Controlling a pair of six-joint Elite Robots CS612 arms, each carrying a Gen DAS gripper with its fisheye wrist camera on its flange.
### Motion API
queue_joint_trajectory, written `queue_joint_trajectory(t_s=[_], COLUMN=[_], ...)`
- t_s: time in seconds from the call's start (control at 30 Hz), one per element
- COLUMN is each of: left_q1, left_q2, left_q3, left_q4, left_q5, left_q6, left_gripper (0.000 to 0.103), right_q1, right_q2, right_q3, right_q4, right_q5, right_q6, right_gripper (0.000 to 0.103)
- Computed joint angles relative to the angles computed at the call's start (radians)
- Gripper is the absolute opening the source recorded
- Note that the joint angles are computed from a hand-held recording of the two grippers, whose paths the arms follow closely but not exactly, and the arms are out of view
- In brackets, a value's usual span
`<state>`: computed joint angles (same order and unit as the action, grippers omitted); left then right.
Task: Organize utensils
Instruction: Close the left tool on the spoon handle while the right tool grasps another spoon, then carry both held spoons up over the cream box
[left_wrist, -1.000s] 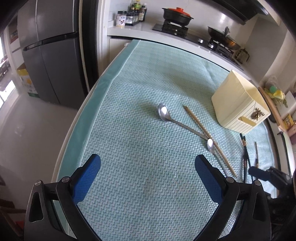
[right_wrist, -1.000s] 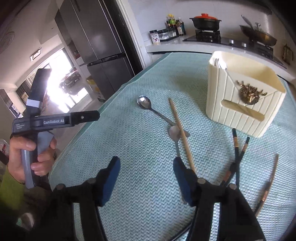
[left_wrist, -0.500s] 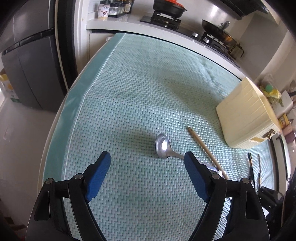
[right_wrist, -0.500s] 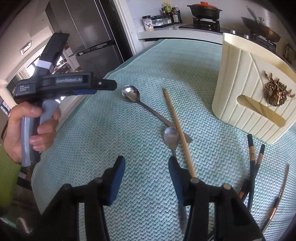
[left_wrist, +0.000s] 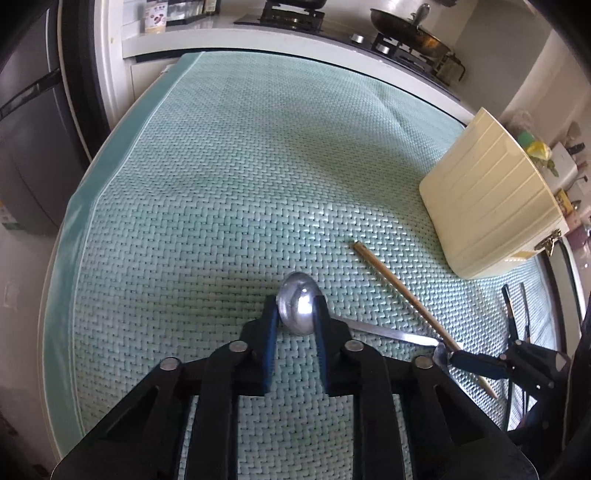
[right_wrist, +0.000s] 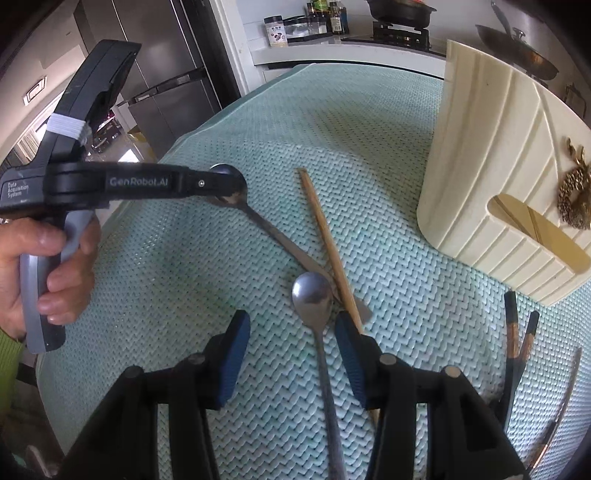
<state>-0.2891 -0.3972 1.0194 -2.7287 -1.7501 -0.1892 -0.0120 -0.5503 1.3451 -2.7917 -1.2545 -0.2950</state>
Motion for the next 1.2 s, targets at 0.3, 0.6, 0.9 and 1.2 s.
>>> queue_joint_trajectory(t_s=[0.3, 0.6, 0.9, 1.2], left_q1=[0.009, 0.020, 0.019, -0.005], left_q2=[0.007, -0.029, -0.115, -0.202], left_q3=[0.004, 0.069, 0.190, 0.274], left_q4=[-0.040, -0.152, -0.277, -0.349], left_q5=[-0.041, -0.069, -0.047, -0.010], left_q6=[-0.025, -0.048, -0.045, -0.010], left_gripper=[0.005, 0.002, 0.001, 0.001], right_q1=[0.030, 0.008, -0.033, -0.075], right_q2=[0.037, 0.004, -0.078, -0.140], right_q3=[-0.053, 0.014, 0.147, 0.226], right_q4=[-0.029, -0.107, -0.291, -0.454], right_q5=[-0.092, -0.049, 0.048, 0.139], right_q6=[-0.024, 0.003, 0.077, 0.163], right_gripper=[0.046, 0.024, 0.024, 0.024])
